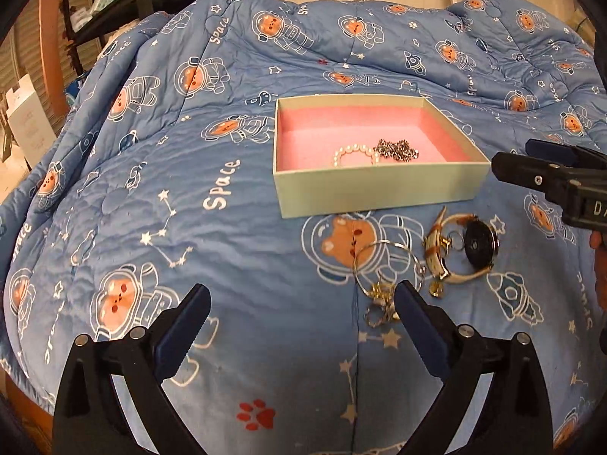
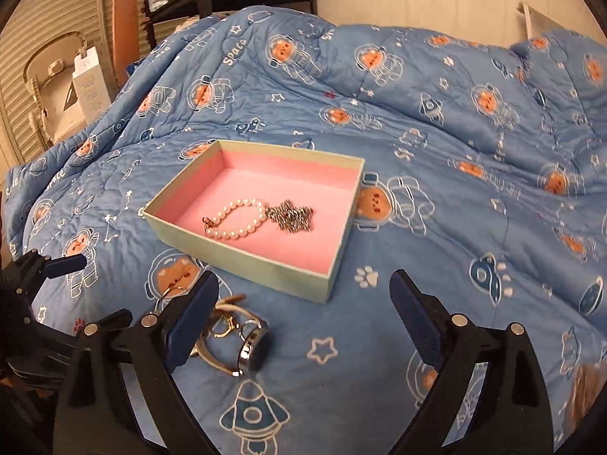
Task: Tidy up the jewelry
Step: 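Withdraw both open tools from the box, then grasp the gold bangle with the left tool while the right tool grasps the white-strap watch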
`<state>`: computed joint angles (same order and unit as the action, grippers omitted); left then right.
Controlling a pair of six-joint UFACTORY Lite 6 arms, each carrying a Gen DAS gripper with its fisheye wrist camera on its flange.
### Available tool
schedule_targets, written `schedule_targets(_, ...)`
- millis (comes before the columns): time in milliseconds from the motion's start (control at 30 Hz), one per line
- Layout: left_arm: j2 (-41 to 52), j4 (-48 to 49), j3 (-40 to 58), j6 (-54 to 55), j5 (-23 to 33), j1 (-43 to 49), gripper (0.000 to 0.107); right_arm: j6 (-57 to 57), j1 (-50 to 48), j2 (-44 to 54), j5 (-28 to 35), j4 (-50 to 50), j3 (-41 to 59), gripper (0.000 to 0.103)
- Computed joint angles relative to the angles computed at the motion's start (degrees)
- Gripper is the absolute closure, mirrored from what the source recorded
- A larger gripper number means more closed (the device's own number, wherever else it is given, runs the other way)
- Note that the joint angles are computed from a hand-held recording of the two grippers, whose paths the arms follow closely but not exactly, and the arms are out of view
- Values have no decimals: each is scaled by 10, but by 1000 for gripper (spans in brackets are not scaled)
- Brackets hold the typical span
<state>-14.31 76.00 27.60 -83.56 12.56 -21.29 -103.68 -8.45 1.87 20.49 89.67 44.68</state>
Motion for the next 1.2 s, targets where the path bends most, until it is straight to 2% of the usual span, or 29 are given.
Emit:
schedule_targets(100, -37, 1, -40, -19, 0, -14, 12, 8, -30, -10, 19, -1, -32, 13)
schedule_targets(367, -86, 32, -100, -96, 6, -59, 12, -91, -43, -83, 32, 46, -140, 13)
schedule_targets(433, -96, 33, -110, -106, 2, -63, 13, -117, -34, -95, 26, 58, -158, 18)
schedule_targets(533, -104, 42, -115, -121, -2, -66, 16, -83, -26, -86, 26, 35, -155, 24)
schedule_targets(633, -91, 70, -109, -152, 5, -74, 24, -38, -14, -71, 24, 21, -139, 31)
schedule_targets(733, -74, 93, -98, -167, -5, -62, 28, -7, 22, -52, -6, 26, -118, 42)
schedule_targets(800, -66, 108, -88, -177, -15, -50, 29, 13, 42, -32, -20, 28, -102, 52)
schedule_targets(967, -38, 144, -58, -189, -22, -46, 29, 55, 91, 12, -73, 25, -73, 68)
schedule_targets(1033, -15, 186, -44, -218, -16, -53, 29, 69, 95, 26, -77, 18, -66, 73)
schedule_targets(1100, 20, 236, -24, -252, -14, -56, 29, 72, 97, 33, -79, 16, -62, 86)
schedule_targets(1200, 76, 303, 10, -296, -17, -54, 29, 66, 100, 42, -85, 22, -56, 91)
